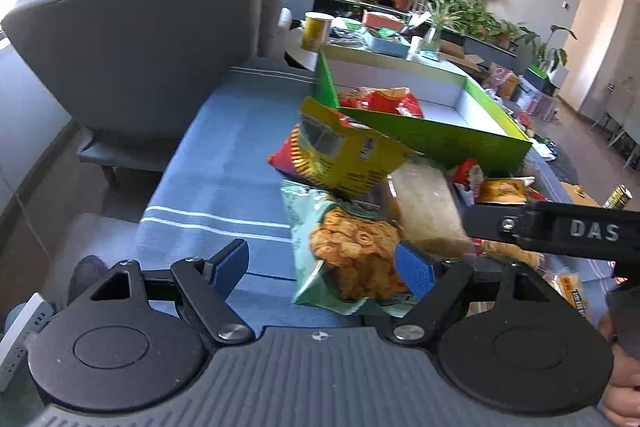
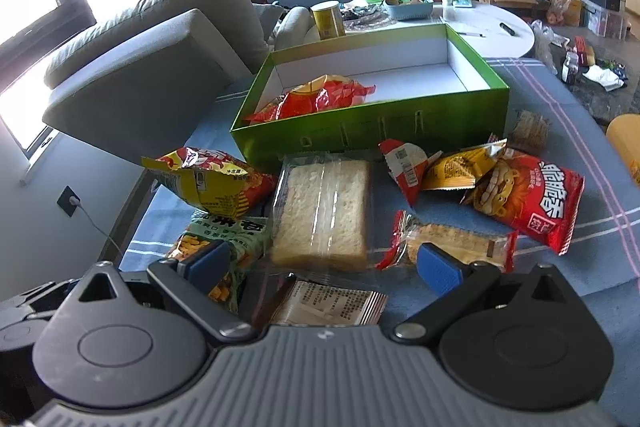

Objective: Organize snacks
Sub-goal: 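Reach the right tool down and grasp the green cracker bag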

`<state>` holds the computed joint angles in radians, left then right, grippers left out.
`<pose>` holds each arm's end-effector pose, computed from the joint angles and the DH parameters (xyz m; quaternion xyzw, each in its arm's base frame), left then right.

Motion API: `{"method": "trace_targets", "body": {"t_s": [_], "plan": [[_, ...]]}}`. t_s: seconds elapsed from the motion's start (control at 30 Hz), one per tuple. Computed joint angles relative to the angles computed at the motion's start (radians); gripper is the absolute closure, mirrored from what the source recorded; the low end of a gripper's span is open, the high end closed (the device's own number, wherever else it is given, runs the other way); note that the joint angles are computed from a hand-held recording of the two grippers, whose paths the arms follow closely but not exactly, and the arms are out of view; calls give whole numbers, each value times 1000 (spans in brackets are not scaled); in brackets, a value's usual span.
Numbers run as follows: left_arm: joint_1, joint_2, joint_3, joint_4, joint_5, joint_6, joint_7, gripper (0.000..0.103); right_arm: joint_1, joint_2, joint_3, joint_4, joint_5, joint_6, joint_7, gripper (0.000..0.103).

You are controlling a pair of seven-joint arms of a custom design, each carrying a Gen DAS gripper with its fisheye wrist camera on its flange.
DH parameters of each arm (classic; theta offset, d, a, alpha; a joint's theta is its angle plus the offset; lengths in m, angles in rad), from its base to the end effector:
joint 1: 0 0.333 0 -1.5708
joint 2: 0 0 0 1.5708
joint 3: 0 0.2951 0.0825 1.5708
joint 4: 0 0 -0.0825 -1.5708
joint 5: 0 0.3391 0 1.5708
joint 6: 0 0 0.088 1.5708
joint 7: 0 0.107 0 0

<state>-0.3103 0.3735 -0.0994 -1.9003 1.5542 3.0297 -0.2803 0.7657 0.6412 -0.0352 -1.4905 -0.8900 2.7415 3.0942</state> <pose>0.5097 -0.2986 0.3509 -0.6294 0.6534 -0.3656 0.2079 0.4966 0.4933 0.3595 -0.6336 0.6663 -0.1805 0.3493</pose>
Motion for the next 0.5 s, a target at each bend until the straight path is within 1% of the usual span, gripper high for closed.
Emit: {"method": "trace_targets", "body": {"t_s": [0.17,0.33,0.4,0.43,0.47,0.5], "plan": [[-8,31,-4,30,-42,9,86,25,-15,18,14,17,35,8,-23,6],[-28,83,2,74,-157,9,226,25,-29,34,24,34,74,32,-60,6],[-53,104,31,98,-136,25,212,34,-54,47,48,49,113,60,-103,6],[-57,112,35,103,-145,23,233,41,-68,55,62,58,139,72,-132,6],[-68,117,49,106,-126,29,218,42,-86,68,83,72,171,84,-171,6],[-90,121,77,117,-58,38,144,43,-103,81,105,89,205,91,-216,6]]}}
